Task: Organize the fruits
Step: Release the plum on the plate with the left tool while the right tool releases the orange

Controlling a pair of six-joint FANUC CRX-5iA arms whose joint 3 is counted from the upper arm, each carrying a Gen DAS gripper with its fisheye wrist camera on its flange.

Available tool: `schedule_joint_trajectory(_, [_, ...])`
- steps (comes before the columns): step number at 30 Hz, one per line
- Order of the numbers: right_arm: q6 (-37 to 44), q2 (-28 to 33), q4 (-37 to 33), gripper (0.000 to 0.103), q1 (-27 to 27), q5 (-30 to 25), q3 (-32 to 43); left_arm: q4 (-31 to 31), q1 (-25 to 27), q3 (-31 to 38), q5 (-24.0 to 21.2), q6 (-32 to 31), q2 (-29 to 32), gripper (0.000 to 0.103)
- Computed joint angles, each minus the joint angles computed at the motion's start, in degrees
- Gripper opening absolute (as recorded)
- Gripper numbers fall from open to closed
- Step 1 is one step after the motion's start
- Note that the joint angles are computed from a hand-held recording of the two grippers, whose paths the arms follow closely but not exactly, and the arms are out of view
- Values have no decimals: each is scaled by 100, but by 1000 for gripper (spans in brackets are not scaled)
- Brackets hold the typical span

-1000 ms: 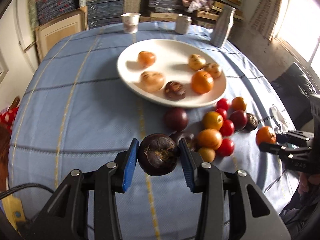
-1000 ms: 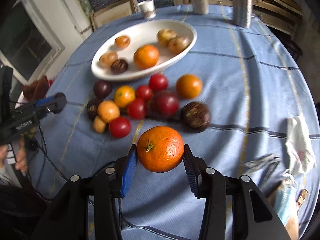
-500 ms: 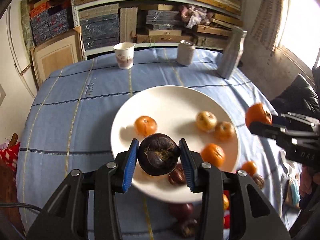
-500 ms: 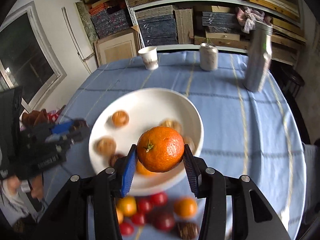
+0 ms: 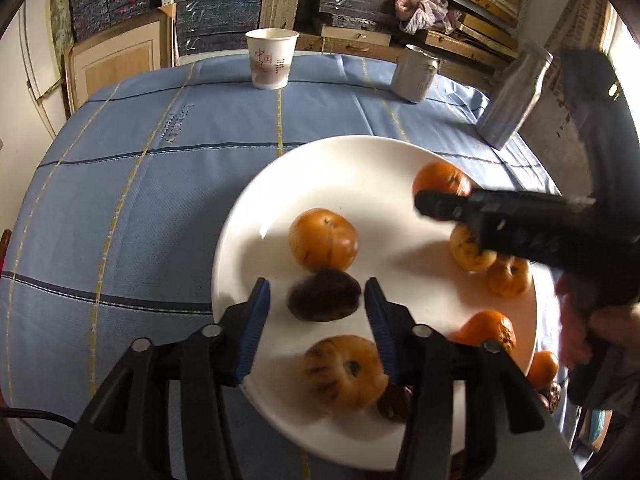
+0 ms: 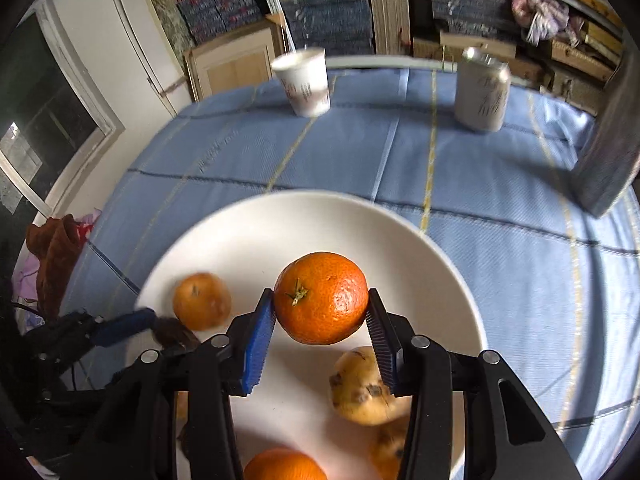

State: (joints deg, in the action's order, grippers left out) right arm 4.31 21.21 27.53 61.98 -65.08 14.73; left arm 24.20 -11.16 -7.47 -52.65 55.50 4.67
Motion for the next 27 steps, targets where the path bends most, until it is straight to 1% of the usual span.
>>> schedule_joint_trajectory(1, [-4,6,-58,47,-12,11,-5,13,-2,-4,39,27,7,57])
schedule_joint_trajectory(2, [-57,-4,-27,47,-12,40,-38,11,0,-13,68,52,-2,62])
schedule_joint_trajectory(3, [-139,-46,41,49,-3,85,-88,-1,6,-22,103,93,-18,64])
schedule_joint_trajectory(4, [-246,-89,154,55,19,128,-144,10,21,-31,116,114,-37,64])
schedule_joint_trajectory(5, [-306,-120,260,57,43,122,-168,19,41,-35,113,128,-59,64])
schedule_joint_trajectory(7, [-394,-207,534,58,120,2,-189,17,88,-53,103,165,-131,64])
schedule_joint_trajectory(10, [-797,-483,1127,59,366,-285,-345,55,212,-153,62,152,-346,65])
schedule_joint_trajectory(12, [-1138,-663,1444,63,571,-500,-475,82,339,-317,42,87,-607,69])
schedule_joint_trajectory(13, [-1273,-726,1556,67,669,-612,-523,91,398,-402,22,50,-732,70])
schedule_joint_trajectory(15, [-1545,-829,1727,70,1002,-1006,-593,106,512,-574,-55,-26,-967,73])
schedule_joint_trajectory(17, [-1791,-883,1737,73,1350,-1366,-668,140,654,-825,-207,-150,-1259,73])
schedule_joint_trajectory(19, [-2095,-939,1651,74,1645,-1560,-761,122,767,-1085,-381,-281,-1545,73])
schedule_joint_trajectory(20, [-2382,-986,1542,74,1874,-1664,-853,120,819,-1196,-468,-358,-1663,73])
schedule_joint_trajectory(22, [-2723,-1034,1356,74,2163,-1821,-926,91,909,-1427,-708,-560,-1900,73])
schedule_joint_trajectory(25, [-3250,-1052,903,75,2632,-2017,-969,52,965,-1693,-902,-821,-2172,73])
schedule_joint_trajectory(27, [-3448,-1033,669,75,2813,-2061,-944,107,975,-1837,-1005,-1023,-2288,73])
